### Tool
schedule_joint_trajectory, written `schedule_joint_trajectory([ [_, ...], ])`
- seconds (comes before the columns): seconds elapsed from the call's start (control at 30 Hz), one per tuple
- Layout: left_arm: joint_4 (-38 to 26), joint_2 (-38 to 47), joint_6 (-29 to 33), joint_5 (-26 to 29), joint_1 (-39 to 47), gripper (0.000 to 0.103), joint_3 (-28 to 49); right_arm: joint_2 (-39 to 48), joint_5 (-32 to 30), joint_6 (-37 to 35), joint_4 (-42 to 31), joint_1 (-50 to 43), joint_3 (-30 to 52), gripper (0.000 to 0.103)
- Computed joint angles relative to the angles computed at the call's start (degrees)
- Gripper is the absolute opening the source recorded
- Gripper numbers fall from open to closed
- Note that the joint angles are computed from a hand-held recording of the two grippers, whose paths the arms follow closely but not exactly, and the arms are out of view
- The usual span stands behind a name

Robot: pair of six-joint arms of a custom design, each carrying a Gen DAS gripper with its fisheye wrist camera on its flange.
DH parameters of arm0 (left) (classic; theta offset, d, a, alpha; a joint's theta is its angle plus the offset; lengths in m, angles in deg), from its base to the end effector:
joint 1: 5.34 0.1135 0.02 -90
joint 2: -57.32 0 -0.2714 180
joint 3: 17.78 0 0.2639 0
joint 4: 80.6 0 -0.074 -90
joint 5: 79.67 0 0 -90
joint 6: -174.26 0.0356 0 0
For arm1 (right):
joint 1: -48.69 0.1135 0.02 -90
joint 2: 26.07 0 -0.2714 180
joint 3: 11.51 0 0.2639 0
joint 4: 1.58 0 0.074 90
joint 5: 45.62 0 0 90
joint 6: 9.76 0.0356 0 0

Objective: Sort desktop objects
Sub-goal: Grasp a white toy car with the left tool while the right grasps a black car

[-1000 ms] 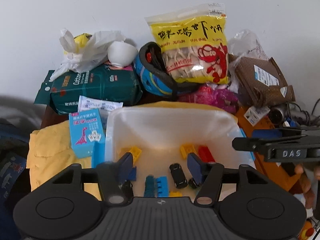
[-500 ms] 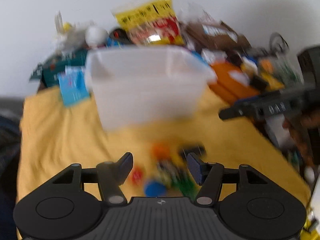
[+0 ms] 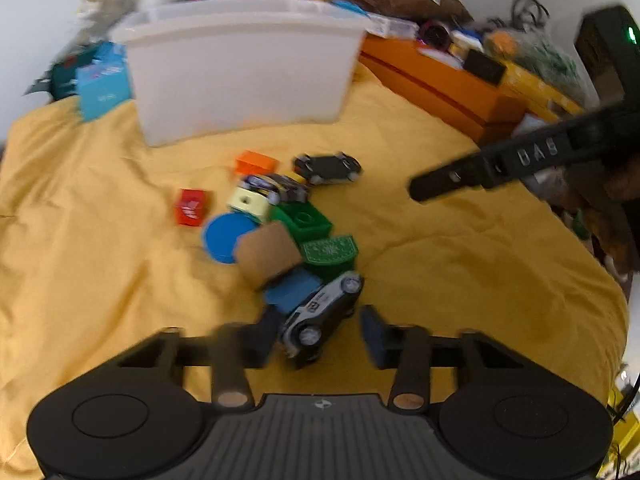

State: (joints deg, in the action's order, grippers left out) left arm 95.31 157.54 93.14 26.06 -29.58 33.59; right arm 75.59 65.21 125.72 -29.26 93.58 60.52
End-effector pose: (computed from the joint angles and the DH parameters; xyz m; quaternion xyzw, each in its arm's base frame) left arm 0.2760 -0.1349 0.0955 0.3094 0.8879 -0.1707 0.2946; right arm 0.2655 0.2466 0.1585 0.0557 0.9435 0.0741 0.3181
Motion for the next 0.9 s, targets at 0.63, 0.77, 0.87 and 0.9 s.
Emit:
schedule_joint_trajectory([
  [0.63, -2.1, -7.4, -2.4, 1.0, 6.2, 0.023, -4.5, 14.9, -1.6, -28.9, 4.6, -4.4, 12.7, 0.078],
  [0.77, -2.9, -8.7, -3.4, 1.4, 7.7, 0.023, -4.0, 17.9, -3.1, -32.5, 3.6, -5.6, 16.0, 0.064],
  [0.87, -2.9, -8.7, -4.4, 1.7, 8.3, 0.023, -3.0, 18.3, -6.0, -33.6, 2.2, -6.4, 16.9, 0.048],
  [0.9, -2.7, -8.6, -4.7, 1.6, 8.3, 0.023, -2.8, 17.8, -6.6, -33.3, 2.2, -6.6, 16.4, 0.048],
])
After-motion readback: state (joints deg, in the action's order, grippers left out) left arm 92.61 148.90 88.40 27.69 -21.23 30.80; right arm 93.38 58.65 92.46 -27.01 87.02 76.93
